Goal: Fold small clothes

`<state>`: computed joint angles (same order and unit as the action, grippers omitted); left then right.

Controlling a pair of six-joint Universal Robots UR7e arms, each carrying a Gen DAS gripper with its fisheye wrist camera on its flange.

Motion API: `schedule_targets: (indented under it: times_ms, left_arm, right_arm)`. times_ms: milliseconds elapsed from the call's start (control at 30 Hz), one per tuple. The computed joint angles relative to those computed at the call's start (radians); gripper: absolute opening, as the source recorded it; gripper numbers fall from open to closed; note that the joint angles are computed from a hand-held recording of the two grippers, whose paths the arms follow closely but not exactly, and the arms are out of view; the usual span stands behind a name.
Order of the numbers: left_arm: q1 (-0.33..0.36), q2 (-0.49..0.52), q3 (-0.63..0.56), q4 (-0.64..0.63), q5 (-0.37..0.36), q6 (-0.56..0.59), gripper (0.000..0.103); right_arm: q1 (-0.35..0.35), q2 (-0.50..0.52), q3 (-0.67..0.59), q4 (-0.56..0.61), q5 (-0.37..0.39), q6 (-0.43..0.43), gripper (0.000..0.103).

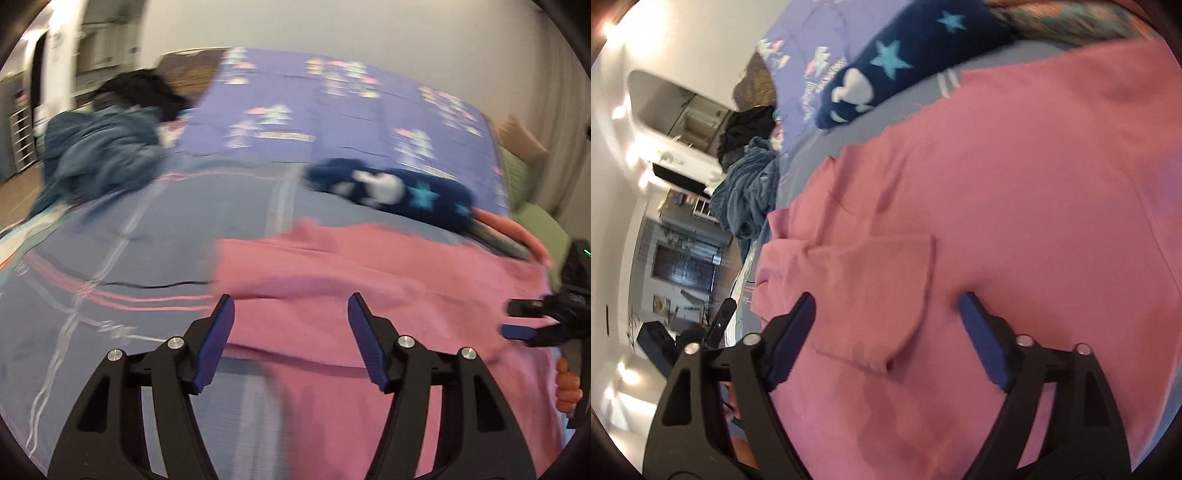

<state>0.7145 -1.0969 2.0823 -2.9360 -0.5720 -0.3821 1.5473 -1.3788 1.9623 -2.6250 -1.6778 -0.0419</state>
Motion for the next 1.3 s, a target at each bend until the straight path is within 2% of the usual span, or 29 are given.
schedule_targets:
  times_ms: [100, 133, 200, 233, 300, 333, 367, 433, 567, 600, 667, 733, 800, 867, 967, 1033, 1100, 1200, 1300]
  left_arm:
    - [0.044, -0.05, -0.002, 0.104, 0.009, -0.129, 0.064]
    - [0.065, -0.071, -0.004, 0.144, -0.008, -0.18, 0.064]
    - [0.096, -0.104, 0.003, 0.158, -0.059, -0.205, 0.064]
    - [0.108, -0.117, 0.006, 0.159, -0.081, -0.203, 0.064]
    - [0.121, -0.127, 0.006, 0.16, -0.103, -0.19, 0.064]
    - [0.126, -0.127, 0.007, 0.156, -0.111, -0.184, 0.064]
    - [0.133, -0.124, 0.005, 0.152, -0.125, -0.178, 0.064]
    - [0.142, -0.127, 0.007, 0.152, -0.155, -0.173, 0.064]
    - [0.14, -0.118, 0.019, 0.085, -0.216, -0.096, 0.066]
    - [0.136, -0.112, 0.02, 0.073, -0.228, -0.071, 0.071]
    - [0.123, -0.09, 0.017, 0.07, -0.231, -0.019, 0.074]
    - [0.111, -0.063, 0.005, 0.097, -0.221, 0.018, 0.075]
    - [0.099, -0.031, -0.015, 0.157, -0.191, 0.036, 0.075]
    - [0.093, -0.018, -0.024, 0.184, -0.169, 0.034, 0.075]
    - [0.094, -0.022, -0.017, 0.156, -0.15, 0.028, 0.073]
    - [0.096, -0.026, -0.008, 0.104, -0.133, 0.02, 0.066]
    - [0.102, -0.034, -0.002, 0.071, -0.148, 0.019, 0.054]
    - [0.104, -0.035, 0.004, 0.049, -0.167, 0.033, 0.052]
    - [0.097, -0.028, 0.002, 0.047, -0.158, 0.043, 0.052]
  right_arm:
    - [0.028, 0.042, -0.027, -0.01, -0.053, -0.129, 0.084]
    - [0.038, 0.047, -0.028, -0.014, -0.076, -0.147, 0.084]
    - [0.054, 0.064, -0.026, -0.043, -0.111, -0.162, 0.084]
    - [0.059, 0.072, -0.024, -0.064, -0.119, -0.164, 0.08]
    - [0.074, 0.093, -0.025, -0.101, -0.167, -0.171, 0.054]
    - [0.079, 0.1, -0.03, -0.107, -0.185, -0.181, 0.001]
    - [0.077, 0.103, -0.047, -0.071, -0.177, -0.167, 0.002]
    - [0.065, 0.079, -0.041, -0.081, -0.127, -0.147, 0.002]
    - [0.091, 0.004, -0.006, -0.222, -0.069, -0.202, 0.002]
    - [0.102, -0.011, 0.003, -0.263, -0.086, -0.215, 0.002]
    - [0.119, -0.022, 0.001, -0.31, -0.158, -0.236, 0.002]
    - [0.109, -0.016, -0.024, -0.291, -0.216, -0.232, 0.003]
    - [0.083, 0.003, -0.046, -0.262, -0.274, -0.195, 0.011]
    - [0.049, 0.002, -0.045, -0.225, -0.299, -0.149, 0.045]
    - [0.029, -0.016, -0.005, -0.266, -0.3, -0.157, 0.048]
    - [0.036, -0.029, 0.017, -0.267, -0.304, -0.184, 0.05]
    - [0.05, -0.029, 0.025, -0.244, -0.321, -0.218, 0.055]
    - [0.07, -0.027, 0.047, -0.241, -0.358, -0.232, 0.057]
    - [0.066, -0.044, 0.074, -0.216, -0.352, -0.193, 0.057]
